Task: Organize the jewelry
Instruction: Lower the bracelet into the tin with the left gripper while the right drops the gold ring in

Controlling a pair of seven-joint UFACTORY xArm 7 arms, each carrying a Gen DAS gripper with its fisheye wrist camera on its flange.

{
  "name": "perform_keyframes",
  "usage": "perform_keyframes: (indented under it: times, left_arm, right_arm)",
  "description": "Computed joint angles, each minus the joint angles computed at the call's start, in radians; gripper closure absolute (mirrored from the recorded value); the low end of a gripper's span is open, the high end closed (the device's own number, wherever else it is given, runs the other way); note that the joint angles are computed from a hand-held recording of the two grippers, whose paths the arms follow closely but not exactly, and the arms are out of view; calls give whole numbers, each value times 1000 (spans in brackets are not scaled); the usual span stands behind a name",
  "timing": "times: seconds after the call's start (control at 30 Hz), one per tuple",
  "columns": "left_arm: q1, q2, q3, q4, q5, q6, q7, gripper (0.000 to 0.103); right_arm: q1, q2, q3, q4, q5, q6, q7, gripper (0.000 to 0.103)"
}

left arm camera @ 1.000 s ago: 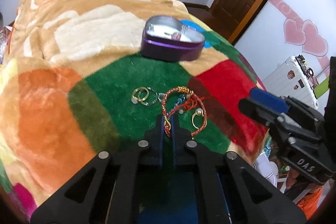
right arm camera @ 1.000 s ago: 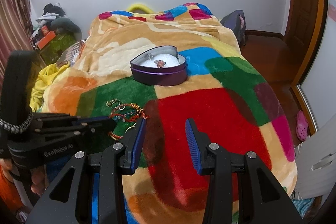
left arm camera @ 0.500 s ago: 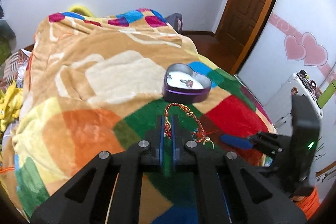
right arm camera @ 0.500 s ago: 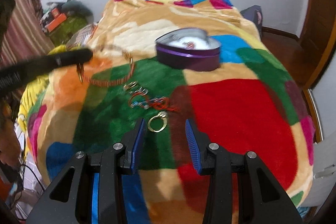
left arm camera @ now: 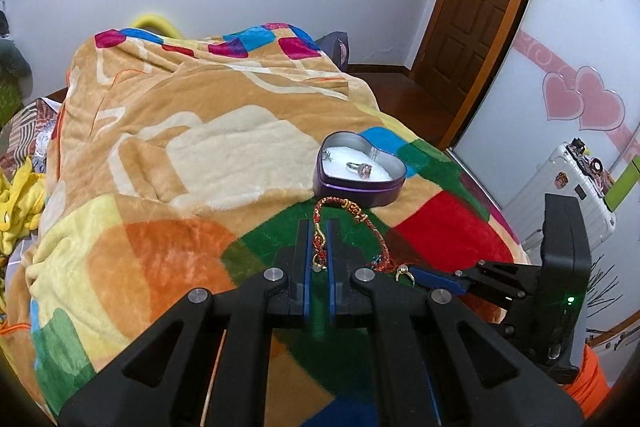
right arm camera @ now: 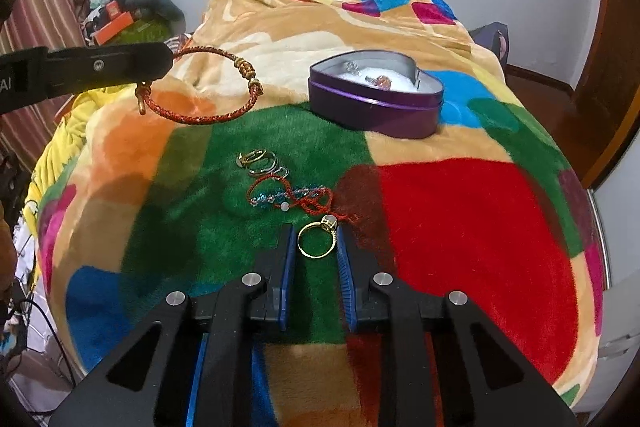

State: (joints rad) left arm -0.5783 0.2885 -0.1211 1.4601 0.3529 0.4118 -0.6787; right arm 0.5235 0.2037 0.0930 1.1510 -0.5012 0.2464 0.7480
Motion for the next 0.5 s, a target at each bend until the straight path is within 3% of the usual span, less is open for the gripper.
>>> perform_keyframes:
  times: [0.5]
  left_arm:
    - [-19, 77, 24, 142, 14, 0, 24, 98]
  right_arm:
    - [-24, -46, -57, 58, -294, -50, 279, 85]
